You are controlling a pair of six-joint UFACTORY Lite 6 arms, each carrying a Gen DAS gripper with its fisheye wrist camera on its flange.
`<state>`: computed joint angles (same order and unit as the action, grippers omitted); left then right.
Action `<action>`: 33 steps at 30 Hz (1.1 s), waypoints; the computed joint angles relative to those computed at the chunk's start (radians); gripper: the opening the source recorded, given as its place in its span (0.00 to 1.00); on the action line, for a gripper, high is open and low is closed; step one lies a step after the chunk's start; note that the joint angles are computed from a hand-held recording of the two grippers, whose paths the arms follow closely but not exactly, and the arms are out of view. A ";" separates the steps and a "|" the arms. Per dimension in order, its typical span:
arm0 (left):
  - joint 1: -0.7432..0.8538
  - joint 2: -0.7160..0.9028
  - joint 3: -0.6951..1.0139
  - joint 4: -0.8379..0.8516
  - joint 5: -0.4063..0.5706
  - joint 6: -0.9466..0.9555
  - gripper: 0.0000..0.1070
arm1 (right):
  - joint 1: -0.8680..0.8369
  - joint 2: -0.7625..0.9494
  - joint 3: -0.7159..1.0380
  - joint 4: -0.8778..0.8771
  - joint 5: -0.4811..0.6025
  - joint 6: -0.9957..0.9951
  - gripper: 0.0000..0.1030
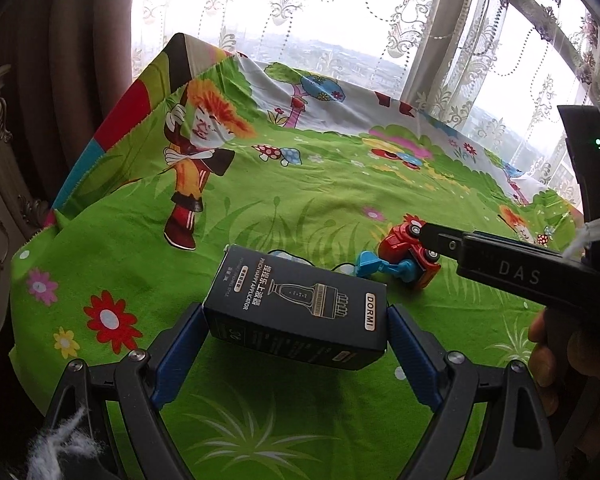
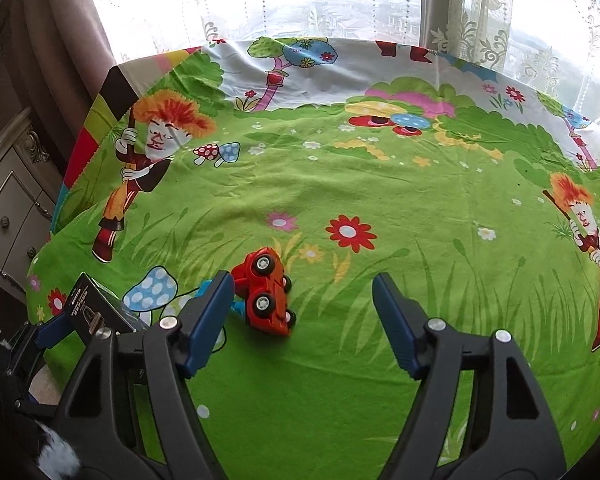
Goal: Organize rigid objects
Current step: 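Grasp the red-and-blue toy truck with the right tool while the left tool holds the black box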
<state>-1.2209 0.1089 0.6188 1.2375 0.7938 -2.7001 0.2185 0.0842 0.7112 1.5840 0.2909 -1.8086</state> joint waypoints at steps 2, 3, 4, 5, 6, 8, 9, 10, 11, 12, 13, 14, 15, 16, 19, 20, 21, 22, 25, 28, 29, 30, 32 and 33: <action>0.003 0.002 -0.002 0.007 -0.008 -0.006 0.84 | 0.004 0.041 0.025 0.024 -0.012 -0.018 0.70; 0.003 0.002 -0.004 0.009 -0.010 -0.008 0.84 | -0.004 0.065 0.040 0.001 -0.003 0.003 0.69; 0.006 0.003 -0.004 0.012 -0.014 -0.011 0.84 | -0.012 0.082 0.050 -0.012 0.004 0.013 0.68; 0.009 0.003 -0.006 0.016 -0.019 -0.012 0.84 | -0.022 0.088 0.052 -0.007 0.008 0.007 0.68; 0.013 0.003 -0.007 0.021 -0.023 -0.013 0.84 | -0.033 0.090 0.053 -0.001 0.016 0.001 0.68; 0.019 0.006 -0.007 0.028 -0.030 -0.014 0.84 | -0.045 0.096 0.060 -0.003 0.016 0.000 0.68; 0.018 0.006 -0.007 0.028 -0.030 -0.015 0.84 | -0.052 0.101 0.065 -0.003 0.016 0.000 0.68; 0.016 0.005 -0.008 0.028 -0.028 -0.016 0.84 | -0.066 0.108 0.071 -0.011 0.024 0.008 0.68; 0.017 0.006 -0.008 0.029 -0.030 -0.019 0.84 | -0.083 0.116 0.079 -0.024 0.035 0.025 0.68; 0.019 0.009 -0.007 0.032 -0.033 -0.020 0.84 | -0.100 0.129 0.092 -0.044 0.046 0.050 0.68; 0.020 0.011 -0.006 0.032 -0.036 -0.020 0.84 | -0.116 0.143 0.107 -0.064 0.056 0.073 0.68; 0.020 0.012 -0.005 0.032 -0.036 -0.019 0.84 | -0.134 0.158 0.123 -0.084 0.069 0.094 0.68; 0.020 0.012 -0.005 0.032 -0.036 -0.019 0.84 | -0.150 0.173 0.141 -0.106 0.080 0.122 0.68; 0.020 0.013 -0.004 0.032 -0.037 -0.019 0.84 | -0.166 0.189 0.160 -0.129 0.094 0.154 0.68; 0.023 0.014 -0.006 0.037 -0.044 -0.025 0.84 | -0.207 0.241 0.221 -0.202 0.147 0.256 0.66; 0.023 0.013 -0.008 0.038 -0.045 -0.027 0.84 | -0.213 0.251 0.234 -0.214 0.162 0.273 0.65; 0.024 0.013 -0.009 0.041 -0.047 -0.030 0.84 | -0.214 0.257 0.243 -0.220 0.168 0.282 0.64; 0.024 0.013 -0.010 0.041 -0.048 -0.031 0.84 | -0.209 0.259 0.248 -0.217 0.162 0.282 0.63; 0.031 0.012 -0.011 0.049 -0.055 -0.032 0.84 | -0.195 0.291 0.299 -0.245 0.144 0.327 0.58; 0.030 0.012 -0.012 0.050 -0.055 -0.034 0.84 | -0.176 0.352 0.382 -0.331 0.117 0.427 0.55; 0.031 0.012 -0.013 0.052 -0.056 -0.037 0.84 | -0.168 0.371 0.407 -0.362 0.107 0.460 0.54; 0.031 0.013 -0.014 0.055 -0.057 -0.041 0.84 | -0.164 0.387 0.427 -0.385 0.100 0.479 0.53; 0.030 0.013 -0.015 0.056 -0.057 -0.042 0.84 | -0.168 0.408 0.453 -0.405 0.101 0.501 0.53; 0.032 0.013 -0.016 0.060 -0.058 -0.046 0.84 | -0.182 0.406 0.452 -0.374 0.113 0.477 0.53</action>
<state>-1.1887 0.1216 0.6026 1.2971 0.7355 -2.7457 0.0361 0.4900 1.1629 1.2100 0.4042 -1.3317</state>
